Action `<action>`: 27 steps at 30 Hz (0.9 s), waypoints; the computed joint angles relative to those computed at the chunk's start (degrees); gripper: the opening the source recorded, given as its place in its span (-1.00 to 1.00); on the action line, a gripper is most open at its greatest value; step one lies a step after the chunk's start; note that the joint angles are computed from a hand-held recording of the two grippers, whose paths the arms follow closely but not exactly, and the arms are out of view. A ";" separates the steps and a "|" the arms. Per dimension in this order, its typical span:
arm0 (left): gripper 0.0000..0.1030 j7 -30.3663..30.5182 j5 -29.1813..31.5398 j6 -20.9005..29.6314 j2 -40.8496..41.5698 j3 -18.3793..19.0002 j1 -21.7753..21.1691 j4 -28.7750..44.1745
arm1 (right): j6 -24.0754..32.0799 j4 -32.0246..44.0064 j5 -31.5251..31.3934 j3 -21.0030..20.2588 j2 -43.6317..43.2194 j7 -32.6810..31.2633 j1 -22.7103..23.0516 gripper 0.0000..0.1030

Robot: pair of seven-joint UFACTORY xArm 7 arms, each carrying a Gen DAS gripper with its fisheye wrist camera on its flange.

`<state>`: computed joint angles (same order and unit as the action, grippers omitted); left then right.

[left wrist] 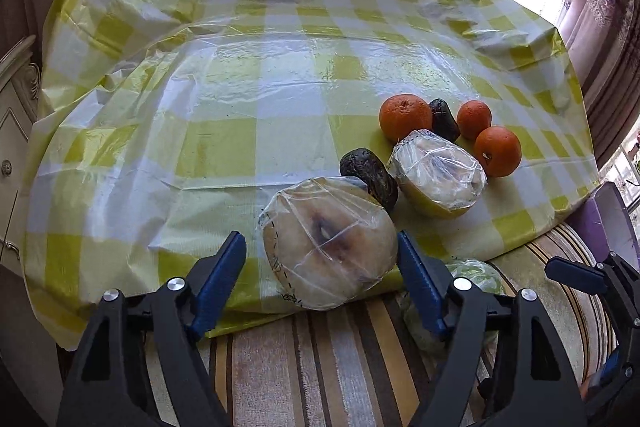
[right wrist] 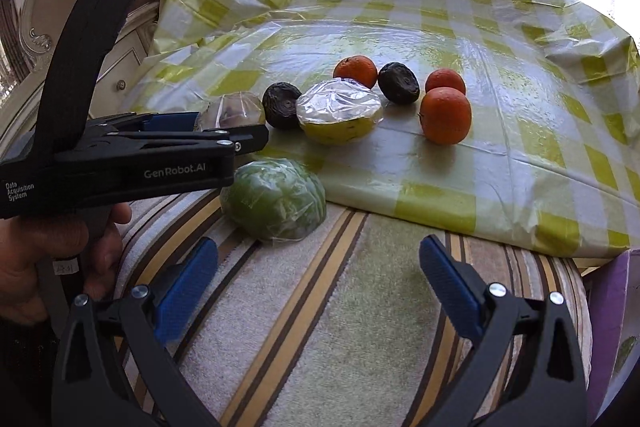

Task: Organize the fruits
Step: 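Grasp the plastic-wrapped pale fruit with the left tool while the right tool grasps a wrapped green ball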

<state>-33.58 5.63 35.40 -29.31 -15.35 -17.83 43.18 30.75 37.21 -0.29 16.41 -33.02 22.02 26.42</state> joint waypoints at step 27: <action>0.12 -7.08 -0.96 -5.79 -6.69 -0.39 2.32 -6.23 | 1.50 8.87 -3.30 1.22 11.79 1.07 -0.21 0.68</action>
<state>-40.65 4.67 29.61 -36.00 -15.74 -15.50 36.96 32.25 46.08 -3.59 17.63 -21.22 23.09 26.21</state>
